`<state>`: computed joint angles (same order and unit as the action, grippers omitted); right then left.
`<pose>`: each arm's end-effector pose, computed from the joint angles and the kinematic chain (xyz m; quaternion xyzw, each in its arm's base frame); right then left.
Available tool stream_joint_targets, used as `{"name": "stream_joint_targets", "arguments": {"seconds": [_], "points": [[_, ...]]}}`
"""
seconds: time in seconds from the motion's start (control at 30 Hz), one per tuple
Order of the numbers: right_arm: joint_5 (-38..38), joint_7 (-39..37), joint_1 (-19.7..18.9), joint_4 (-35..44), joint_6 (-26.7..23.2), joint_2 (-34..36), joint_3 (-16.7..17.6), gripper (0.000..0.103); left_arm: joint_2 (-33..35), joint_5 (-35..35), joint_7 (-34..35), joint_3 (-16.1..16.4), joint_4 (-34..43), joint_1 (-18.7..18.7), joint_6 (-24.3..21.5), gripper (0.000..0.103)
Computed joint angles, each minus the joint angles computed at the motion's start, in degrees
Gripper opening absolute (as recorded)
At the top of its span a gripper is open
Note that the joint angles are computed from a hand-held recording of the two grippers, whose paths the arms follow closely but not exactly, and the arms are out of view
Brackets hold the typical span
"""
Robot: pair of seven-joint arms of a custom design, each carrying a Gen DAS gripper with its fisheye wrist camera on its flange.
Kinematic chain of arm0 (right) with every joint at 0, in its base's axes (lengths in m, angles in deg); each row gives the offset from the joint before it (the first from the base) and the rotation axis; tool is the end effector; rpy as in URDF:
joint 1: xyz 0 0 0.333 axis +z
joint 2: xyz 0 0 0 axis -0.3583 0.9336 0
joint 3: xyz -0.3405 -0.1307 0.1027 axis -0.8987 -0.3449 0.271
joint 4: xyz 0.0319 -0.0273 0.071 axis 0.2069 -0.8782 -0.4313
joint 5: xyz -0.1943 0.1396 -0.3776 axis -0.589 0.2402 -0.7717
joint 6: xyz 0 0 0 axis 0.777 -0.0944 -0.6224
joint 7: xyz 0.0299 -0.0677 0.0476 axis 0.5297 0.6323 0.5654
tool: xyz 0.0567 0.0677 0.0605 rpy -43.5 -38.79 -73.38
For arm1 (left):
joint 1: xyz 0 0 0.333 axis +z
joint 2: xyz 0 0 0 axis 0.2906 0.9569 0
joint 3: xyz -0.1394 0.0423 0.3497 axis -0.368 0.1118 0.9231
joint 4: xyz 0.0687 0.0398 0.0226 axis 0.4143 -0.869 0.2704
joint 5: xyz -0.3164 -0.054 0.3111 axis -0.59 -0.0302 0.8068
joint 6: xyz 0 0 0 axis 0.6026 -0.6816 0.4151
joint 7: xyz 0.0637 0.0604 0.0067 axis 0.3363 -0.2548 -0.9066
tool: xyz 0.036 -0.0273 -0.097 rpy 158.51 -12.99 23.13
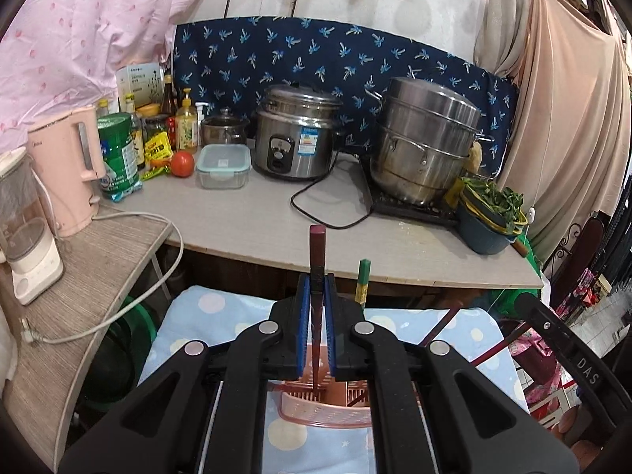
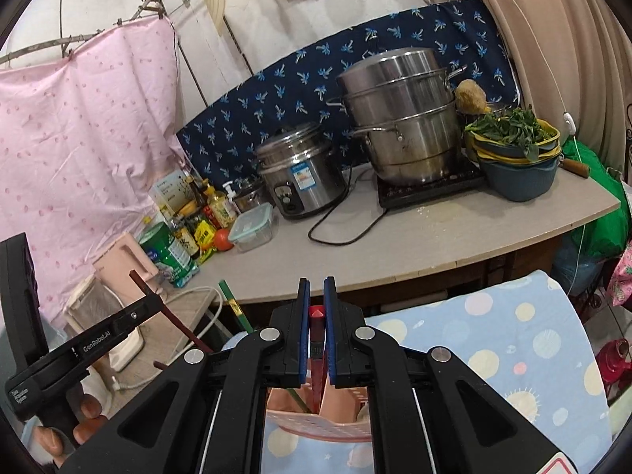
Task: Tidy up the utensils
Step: 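Lift both chopsticks, carry them into the pink basket and open both grippers, then withdraw both open grippers from the basket back over the utensils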
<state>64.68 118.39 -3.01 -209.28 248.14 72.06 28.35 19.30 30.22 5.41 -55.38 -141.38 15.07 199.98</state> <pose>0.5578 0.1887 0.5219 -0.5656 0.6325 -0.2125 0.4847 0.5742 -0.1924 0.5451 -0.6407 0.6038 -0.3949 0.2628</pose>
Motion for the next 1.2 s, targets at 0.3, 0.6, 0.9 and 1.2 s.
{"name": "stream_joint_targets", "arguments": {"seconds": [0.3,0.6,0.9,1.2], "points": [[23.11,-20.64,-1.09,0.79,0.50,0.49,5.77,0.016,0.11,0.58,-0.95,0.12,-0.75,-0.20,-0.40,0.021],[27.33,-24.32,-1.09,-1.59,1.08,-2.41,7.11,0.021,-2.72,8.17,-8.25,-1.36,-2.00,1.30,-1.75,0.034],[27.03,-22.86,1.04,-6.71,0.92,-6.81,6.70,0.022,-7.59,10.28,-9.39,-3.61,-5.89,2.63,-3.61,0.034],[25.77,-19.04,-0.12,-13.94,0.39,-12.35,10.17,0.022,-14.49,7.46,-6.91,-5.70,-12.84,4.14,-3.34,0.035]]}}
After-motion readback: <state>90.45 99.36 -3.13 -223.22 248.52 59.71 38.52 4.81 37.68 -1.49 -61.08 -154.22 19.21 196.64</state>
